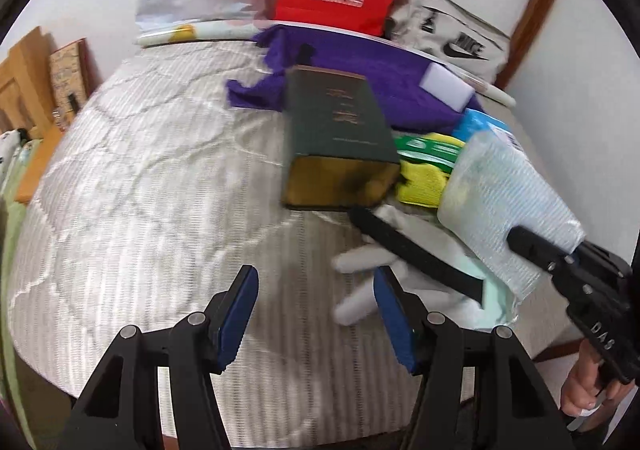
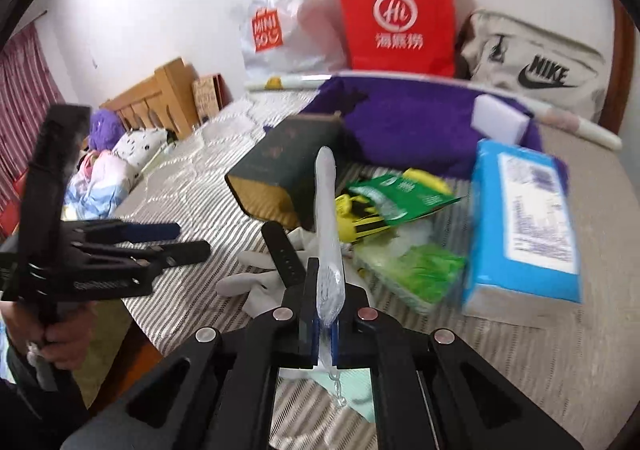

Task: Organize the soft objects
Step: 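Reach the right gripper to the clear plastic bag and grasp it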

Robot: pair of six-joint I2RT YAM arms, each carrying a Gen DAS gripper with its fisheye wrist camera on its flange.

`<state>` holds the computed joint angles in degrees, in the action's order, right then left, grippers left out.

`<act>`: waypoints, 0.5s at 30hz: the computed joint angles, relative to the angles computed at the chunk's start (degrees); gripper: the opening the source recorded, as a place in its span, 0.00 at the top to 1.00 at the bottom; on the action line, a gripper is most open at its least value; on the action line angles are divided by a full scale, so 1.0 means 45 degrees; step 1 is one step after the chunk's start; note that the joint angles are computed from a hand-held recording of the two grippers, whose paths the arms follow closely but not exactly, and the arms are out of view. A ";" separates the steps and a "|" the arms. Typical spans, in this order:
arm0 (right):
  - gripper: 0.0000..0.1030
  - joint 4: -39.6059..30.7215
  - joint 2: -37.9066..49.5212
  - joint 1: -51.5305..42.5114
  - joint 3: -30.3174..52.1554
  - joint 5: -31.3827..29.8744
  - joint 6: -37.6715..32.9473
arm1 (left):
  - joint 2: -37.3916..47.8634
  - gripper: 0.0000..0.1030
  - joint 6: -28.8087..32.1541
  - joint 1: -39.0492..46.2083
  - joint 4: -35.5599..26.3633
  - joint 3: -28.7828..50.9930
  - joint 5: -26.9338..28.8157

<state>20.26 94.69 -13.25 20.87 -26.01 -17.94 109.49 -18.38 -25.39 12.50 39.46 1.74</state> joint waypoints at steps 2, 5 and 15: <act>0.96 -0.0439 -0.0901 -0.0638 -0.0360 -0.0207 -0.0484 | 0.0116 0.44 0.0009 -0.0325 0.0036 0.0106 0.0076; 0.96 -0.1045 -0.1814 -0.1526 -0.0654 -0.0583 -0.0989 | 0.0439 0.44 0.0094 -0.0902 -0.0152 0.0459 -0.0210; 0.96 -0.1553 -0.1822 -0.4361 -0.1054 -0.1548 -0.2824 | 0.1048 0.44 -0.0376 -0.1903 -0.0342 0.1444 0.0600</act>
<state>13.27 86.49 -32.87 16.12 -32.98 -30.65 114.21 -20.08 -33.95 10.96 45.96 4.44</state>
